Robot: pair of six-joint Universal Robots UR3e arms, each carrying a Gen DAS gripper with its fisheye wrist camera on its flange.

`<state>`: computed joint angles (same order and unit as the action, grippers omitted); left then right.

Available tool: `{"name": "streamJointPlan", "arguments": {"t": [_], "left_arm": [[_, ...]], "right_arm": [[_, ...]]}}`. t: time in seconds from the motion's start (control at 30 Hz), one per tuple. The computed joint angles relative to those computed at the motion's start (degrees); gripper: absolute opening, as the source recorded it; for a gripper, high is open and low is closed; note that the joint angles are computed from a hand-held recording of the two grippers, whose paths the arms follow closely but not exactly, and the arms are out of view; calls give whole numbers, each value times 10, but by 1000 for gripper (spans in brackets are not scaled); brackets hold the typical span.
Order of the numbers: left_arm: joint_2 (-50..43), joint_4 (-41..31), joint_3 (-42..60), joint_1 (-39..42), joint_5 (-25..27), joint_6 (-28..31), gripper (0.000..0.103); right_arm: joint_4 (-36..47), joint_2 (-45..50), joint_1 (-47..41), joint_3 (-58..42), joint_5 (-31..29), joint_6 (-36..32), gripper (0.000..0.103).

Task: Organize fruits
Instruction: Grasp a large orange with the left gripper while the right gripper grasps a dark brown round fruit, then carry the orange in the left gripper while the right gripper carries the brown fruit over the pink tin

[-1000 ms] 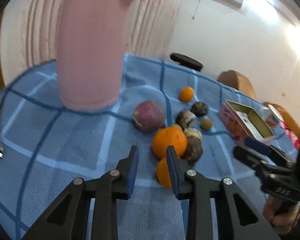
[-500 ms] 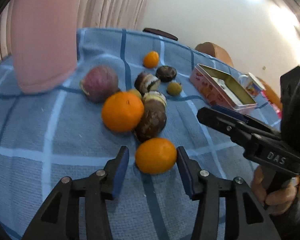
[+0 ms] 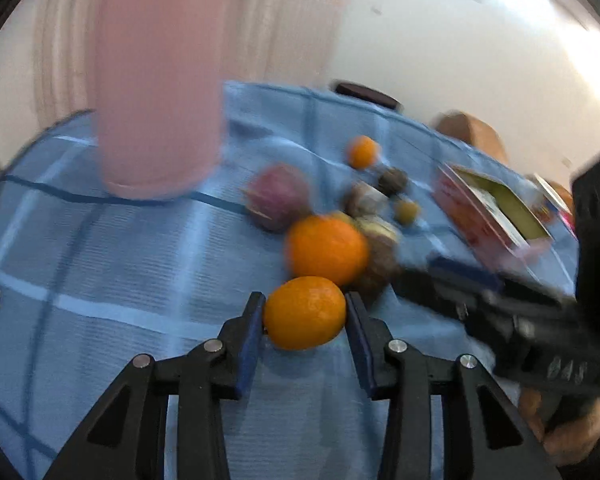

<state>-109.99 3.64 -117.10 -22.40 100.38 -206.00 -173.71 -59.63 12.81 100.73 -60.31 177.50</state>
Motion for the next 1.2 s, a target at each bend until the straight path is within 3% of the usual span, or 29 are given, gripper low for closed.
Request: {"name": "streamJointPlan", "arguments": {"t": [0.13,0.2,0.3,0.37,0.4,0.57,0.83,1.0,1.2], "left_arm": [[19,-8,-17,-8,124,-60,42],[31,-8,-33,-2,153,-85,42],[41,22,-55,12,141,-92,42],[42,33,-60,11,142,-84,42],[40,37,-60,11,145,-78,42],[26,58,-50,0,142,-76,42],[-2,149,-46,-19,145,-59,42],[-31,123,11,-43,148,-60,42],[-91,54,143,-87,154,-50,42]], "right_arm": [[50,30,33,-60,-35,-8,64],[80,45,49,-91,-56,-13,64],[86,52,67,-107,-90,-22,59],[91,52,74,-110,-110,-30,43],[92,50,74,-106,-111,-36,41],[49,25,64,-57,-113,-43,40],[-172,-73,-3,116,-106,-48,41],[-259,-93,-74,165,-139,-40,41],[-245,-88,-148,143,-163,-35,41]]}}
